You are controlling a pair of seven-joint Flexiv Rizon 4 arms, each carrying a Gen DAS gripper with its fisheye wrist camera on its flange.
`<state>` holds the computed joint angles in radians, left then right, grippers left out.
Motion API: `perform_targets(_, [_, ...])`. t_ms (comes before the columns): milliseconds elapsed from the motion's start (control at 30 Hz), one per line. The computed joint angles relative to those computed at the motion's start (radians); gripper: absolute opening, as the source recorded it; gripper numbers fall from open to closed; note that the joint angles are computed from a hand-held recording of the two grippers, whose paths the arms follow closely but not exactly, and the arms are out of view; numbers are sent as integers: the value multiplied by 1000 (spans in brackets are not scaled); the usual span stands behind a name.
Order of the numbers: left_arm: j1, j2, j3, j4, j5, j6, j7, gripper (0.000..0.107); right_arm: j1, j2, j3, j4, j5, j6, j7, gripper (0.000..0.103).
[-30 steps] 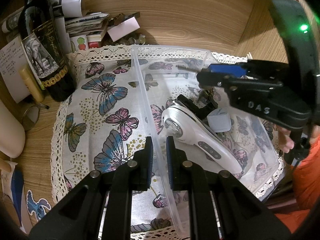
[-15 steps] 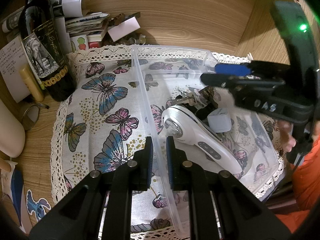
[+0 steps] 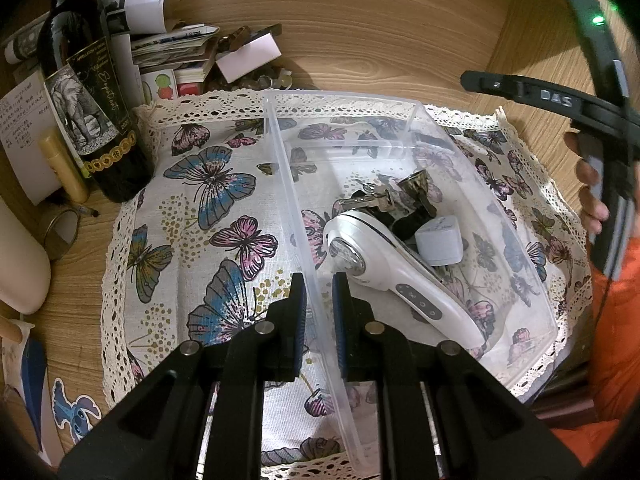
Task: Organize rigid objects
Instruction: 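Grasp the black-and-gold cylindrical case with the right tool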
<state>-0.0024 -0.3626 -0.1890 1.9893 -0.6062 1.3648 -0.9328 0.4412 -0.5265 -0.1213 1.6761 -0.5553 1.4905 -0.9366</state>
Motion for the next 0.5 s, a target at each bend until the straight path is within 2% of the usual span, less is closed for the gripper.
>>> perform_targets(67, [1,0,-1,0,-1,-1,0,13,12,-19,-35,-19,-4,-24,33,48])
perform_targets(233, [1,0,0,-1,1,-1,-1,13,-76,-105,69,-137,70,-175,-18,48])
perform_targets(400, [2,-1,0,-2,0,-3,-1,13,-134,-182,149,-244,165,-308,-88,62])
perform_targets(500, [0,-2,2,-3,4,-3,-4,13,-125,-212,142,-283,164,-351,-135,66])
